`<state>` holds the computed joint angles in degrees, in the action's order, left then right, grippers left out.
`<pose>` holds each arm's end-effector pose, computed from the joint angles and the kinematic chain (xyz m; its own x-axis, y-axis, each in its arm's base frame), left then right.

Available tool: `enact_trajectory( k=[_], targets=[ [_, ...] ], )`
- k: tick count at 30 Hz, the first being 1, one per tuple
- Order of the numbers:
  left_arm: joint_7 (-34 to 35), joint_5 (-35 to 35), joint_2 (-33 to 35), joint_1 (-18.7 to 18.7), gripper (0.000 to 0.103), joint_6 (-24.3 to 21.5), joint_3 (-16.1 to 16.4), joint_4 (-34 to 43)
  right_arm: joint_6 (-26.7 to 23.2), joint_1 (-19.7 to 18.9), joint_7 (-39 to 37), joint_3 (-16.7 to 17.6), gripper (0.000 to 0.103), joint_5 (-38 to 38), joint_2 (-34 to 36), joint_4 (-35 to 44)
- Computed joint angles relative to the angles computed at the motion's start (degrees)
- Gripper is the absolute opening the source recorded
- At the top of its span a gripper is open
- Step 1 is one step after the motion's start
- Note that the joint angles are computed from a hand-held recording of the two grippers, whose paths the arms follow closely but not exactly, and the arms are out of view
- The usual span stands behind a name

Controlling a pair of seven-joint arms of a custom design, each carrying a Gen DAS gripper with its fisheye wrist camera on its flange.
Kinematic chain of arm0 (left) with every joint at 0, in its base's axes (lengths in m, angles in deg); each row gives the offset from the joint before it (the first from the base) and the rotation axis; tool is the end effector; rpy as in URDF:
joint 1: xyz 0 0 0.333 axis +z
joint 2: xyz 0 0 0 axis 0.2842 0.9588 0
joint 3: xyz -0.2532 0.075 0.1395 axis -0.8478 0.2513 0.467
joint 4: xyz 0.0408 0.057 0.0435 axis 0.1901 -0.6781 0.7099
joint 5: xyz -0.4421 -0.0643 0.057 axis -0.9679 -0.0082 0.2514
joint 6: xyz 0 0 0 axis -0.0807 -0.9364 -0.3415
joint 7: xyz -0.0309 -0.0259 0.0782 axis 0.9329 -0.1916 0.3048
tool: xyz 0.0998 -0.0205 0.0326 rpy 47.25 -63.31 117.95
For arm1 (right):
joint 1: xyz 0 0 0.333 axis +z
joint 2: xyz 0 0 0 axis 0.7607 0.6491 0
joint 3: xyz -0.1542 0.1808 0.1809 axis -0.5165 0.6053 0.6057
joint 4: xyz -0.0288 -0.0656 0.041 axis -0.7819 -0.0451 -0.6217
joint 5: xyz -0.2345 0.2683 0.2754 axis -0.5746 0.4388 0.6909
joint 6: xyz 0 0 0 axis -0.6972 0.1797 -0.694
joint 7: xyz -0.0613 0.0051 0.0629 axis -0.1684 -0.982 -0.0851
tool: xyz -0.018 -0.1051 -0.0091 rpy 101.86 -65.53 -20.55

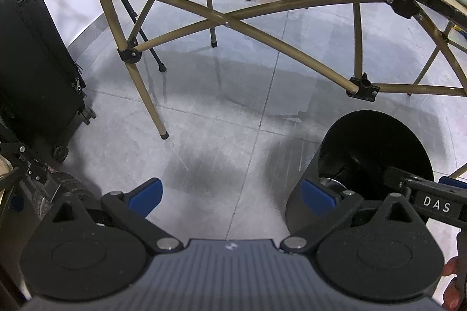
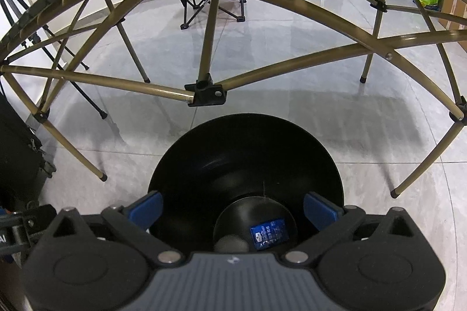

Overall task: Collect trash
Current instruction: 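Lower the white sponge into the bin and open the right gripper, then move both tools back up toward the pile of cloths on the table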

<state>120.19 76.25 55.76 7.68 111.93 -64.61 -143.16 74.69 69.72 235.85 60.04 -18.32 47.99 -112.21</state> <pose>0.5741 -0.2140 0.4686 -0.2434 -0.9684 -0.0552 -0.8262 0.2368 -0.5111 0.5315 0.2953 0.4317 -0.4025 -0.9007 -0.1635 -0.7333 0.4241 -0.5314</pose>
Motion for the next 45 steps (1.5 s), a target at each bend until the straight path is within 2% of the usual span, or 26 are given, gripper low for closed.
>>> enact_trajectory(
  k=[9, 13, 24, 34, 45],
  targets=[
    [1.47, -1.91, -1.93, -0.48, 0.103, 2.76, 0.04, -1.63, -0.28, -0.26, 2.02, 0.71, 0.103, -2.78, -2.22, -1.35],
    [-0.20, -0.72, -3.91, -0.34, 0.103, 5.74, -0.45, -3.52, -1.60, -0.53, 3.39, 1.54, 0.103, -4.55, -4.32, -2.33],
    [2.55, -6.44, -9.39, -2.10, 0.103, 12.90, 0.25, -7.04, -5.35, -2.42, 7.26, 5.02, 0.103, -10.66, -13.49, -6.46],
    [5.56, -10.37, -11.24, -4.56, 0.103, 18.23, 0.27, -6.91, -7.06, -7.02, 12.54, 9.35, 0.103, -18.33, -24.88, -11.68],
    [2.71, -8.29, -7.72, -4.69, 0.103, 20.38, -2.03, -1.50, -2.37, -13.58, 16.26, 10.66, 0.103, -23.56, -32.70, -15.61]
  ],
)
